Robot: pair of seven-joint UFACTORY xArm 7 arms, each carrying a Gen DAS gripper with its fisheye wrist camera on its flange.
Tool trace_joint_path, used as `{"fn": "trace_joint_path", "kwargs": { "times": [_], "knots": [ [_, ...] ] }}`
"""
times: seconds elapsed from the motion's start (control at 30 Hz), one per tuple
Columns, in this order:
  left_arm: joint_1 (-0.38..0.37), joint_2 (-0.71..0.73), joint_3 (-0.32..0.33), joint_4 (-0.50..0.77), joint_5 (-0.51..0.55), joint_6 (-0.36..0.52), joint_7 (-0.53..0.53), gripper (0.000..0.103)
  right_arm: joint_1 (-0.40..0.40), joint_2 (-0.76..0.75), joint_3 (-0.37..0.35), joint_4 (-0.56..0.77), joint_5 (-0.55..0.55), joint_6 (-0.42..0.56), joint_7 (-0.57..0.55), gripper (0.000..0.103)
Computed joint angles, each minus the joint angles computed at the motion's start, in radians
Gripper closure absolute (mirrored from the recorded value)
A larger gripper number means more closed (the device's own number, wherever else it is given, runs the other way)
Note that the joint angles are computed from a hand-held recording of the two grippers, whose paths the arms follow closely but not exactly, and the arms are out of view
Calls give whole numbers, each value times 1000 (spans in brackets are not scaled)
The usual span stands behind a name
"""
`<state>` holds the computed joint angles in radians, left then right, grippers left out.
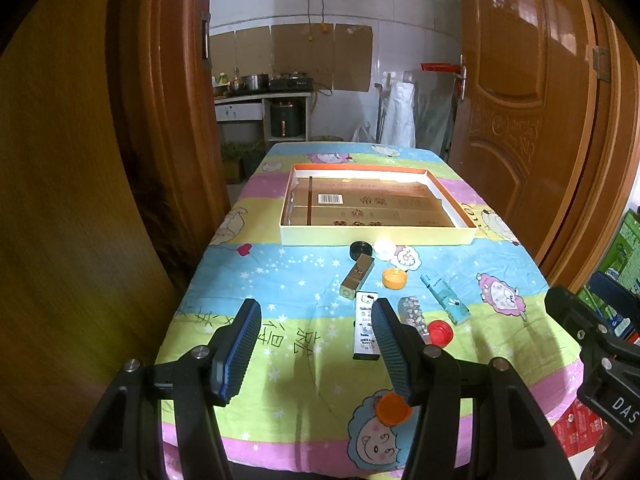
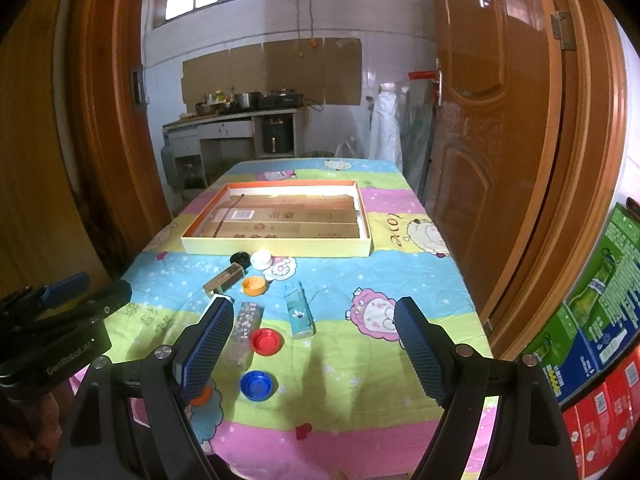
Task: Organize rigid objects
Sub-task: 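Move the left gripper down to the orange bottle cap and grasp it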
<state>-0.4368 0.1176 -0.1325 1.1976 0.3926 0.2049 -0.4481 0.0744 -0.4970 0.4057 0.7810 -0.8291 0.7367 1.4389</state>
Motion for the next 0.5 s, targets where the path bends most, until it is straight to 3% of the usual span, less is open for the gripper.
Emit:
{"fn": "trace_joint_path", "kwargs": {
  "times": [0.17,0.27,0.4,0.5],
  "knots": [
    [20,50,-16,40,-86,1,104,45,-10,34,0,19,-17,-19,21,19],
    [48,87,-43,74,-181,13,220,45,-8,71,-3,41,-26,-17,41,19],
    [86,139,-81,144,-315,54,394,45,14,140,-14,99,-26,39,54,19],
    [82,187,-77,216,-353,101,462,47,37,181,-24,145,-42,105,75,19]
  ]
}}
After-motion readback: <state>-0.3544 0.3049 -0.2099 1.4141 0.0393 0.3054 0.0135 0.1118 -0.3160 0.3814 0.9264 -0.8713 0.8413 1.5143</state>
